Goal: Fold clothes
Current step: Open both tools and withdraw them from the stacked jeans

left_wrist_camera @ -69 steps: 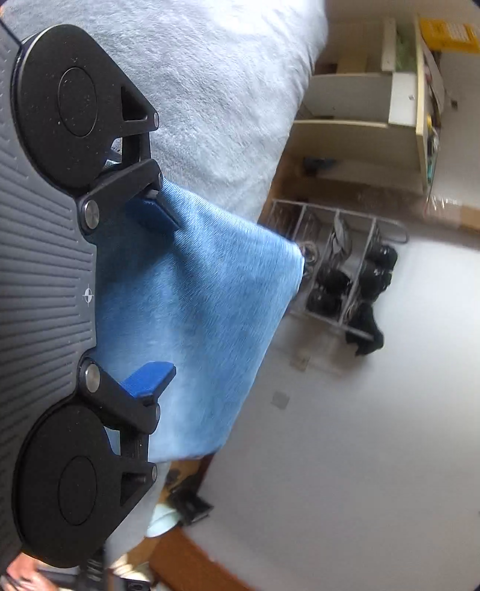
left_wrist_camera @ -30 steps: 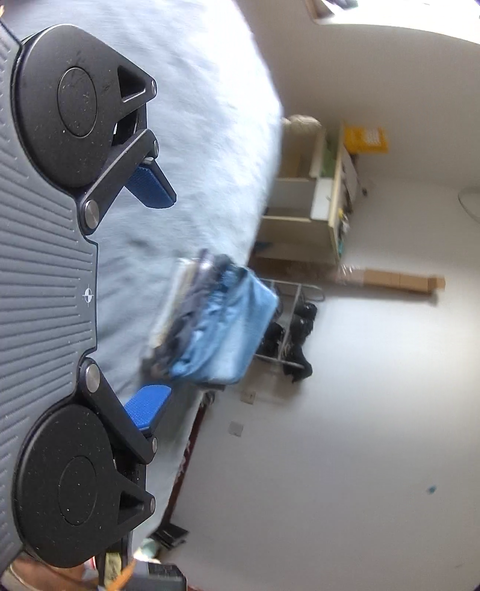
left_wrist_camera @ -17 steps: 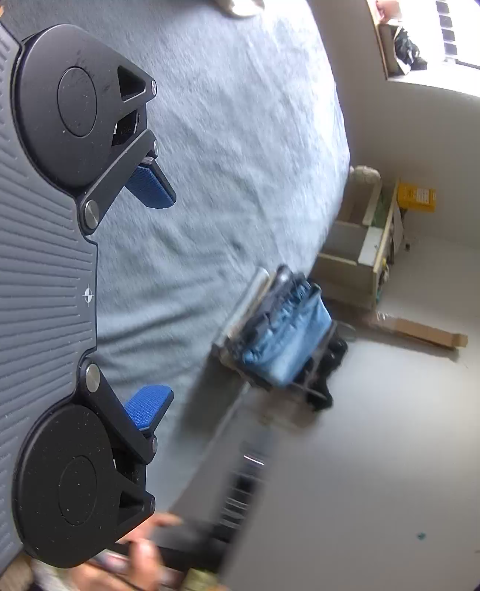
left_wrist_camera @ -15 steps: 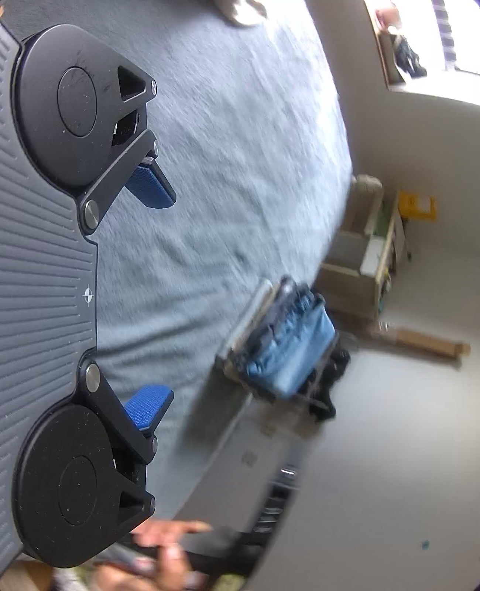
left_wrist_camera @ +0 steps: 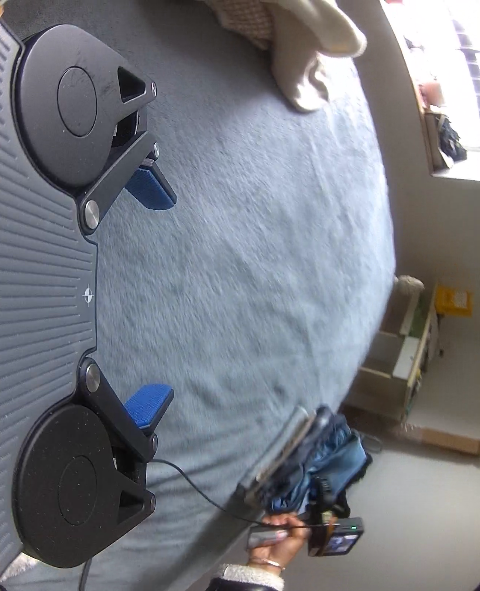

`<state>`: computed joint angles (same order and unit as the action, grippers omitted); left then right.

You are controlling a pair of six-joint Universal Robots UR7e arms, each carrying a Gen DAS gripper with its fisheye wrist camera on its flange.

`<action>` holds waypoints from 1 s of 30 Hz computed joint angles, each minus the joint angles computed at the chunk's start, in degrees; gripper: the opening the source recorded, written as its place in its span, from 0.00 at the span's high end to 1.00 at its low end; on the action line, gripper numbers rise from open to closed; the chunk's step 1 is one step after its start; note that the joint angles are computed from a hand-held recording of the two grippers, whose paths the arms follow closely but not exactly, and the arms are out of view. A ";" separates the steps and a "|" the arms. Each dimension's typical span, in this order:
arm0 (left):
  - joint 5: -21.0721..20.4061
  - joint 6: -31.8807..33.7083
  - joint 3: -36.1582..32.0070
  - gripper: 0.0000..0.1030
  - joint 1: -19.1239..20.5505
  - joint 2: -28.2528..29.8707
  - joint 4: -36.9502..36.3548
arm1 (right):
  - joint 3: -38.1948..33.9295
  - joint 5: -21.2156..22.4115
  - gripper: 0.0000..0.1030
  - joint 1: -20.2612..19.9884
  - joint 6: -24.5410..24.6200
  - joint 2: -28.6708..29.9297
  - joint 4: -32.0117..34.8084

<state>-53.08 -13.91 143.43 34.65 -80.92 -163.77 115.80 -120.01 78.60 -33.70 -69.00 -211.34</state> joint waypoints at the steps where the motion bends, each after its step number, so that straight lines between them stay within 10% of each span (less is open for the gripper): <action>1: -0.03 1.36 -0.47 0.02 1.29 0.85 -0.61 | 0.53 1.35 0.87 0.26 -2.15 -0.27 -0.62; 7: -1.42 3.73 -3.94 0.02 8.09 5.89 -5.73 | -2.15 7.50 0.92 3.00 -9.71 1.34 -5.96; 15: -0.52 4.25 -4.23 0.02 8.69 4.53 -3.99 | -11.52 3.91 0.92 5.16 -15.97 14.01 -11.05; 18: -0.85 3.80 -3.69 0.02 8.52 2.62 -4.61 | -1.32 11.06 0.91 6.93 -8.63 9.43 -12.00; 23: -0.62 2.76 -3.14 0.02 5.98 1.04 -7.23 | 17.78 10.70 0.90 12.10 12.31 0.10 -11.18; 30: 2.46 -0.51 0.51 0.00 -5.82 -2.55 -10.20 | 35.02 -5.95 0.62 25.92 30.00 -11.12 -10.45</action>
<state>-50.63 -14.42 143.94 28.84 -83.46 -173.97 150.82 -125.95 104.52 -3.71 -80.12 -221.79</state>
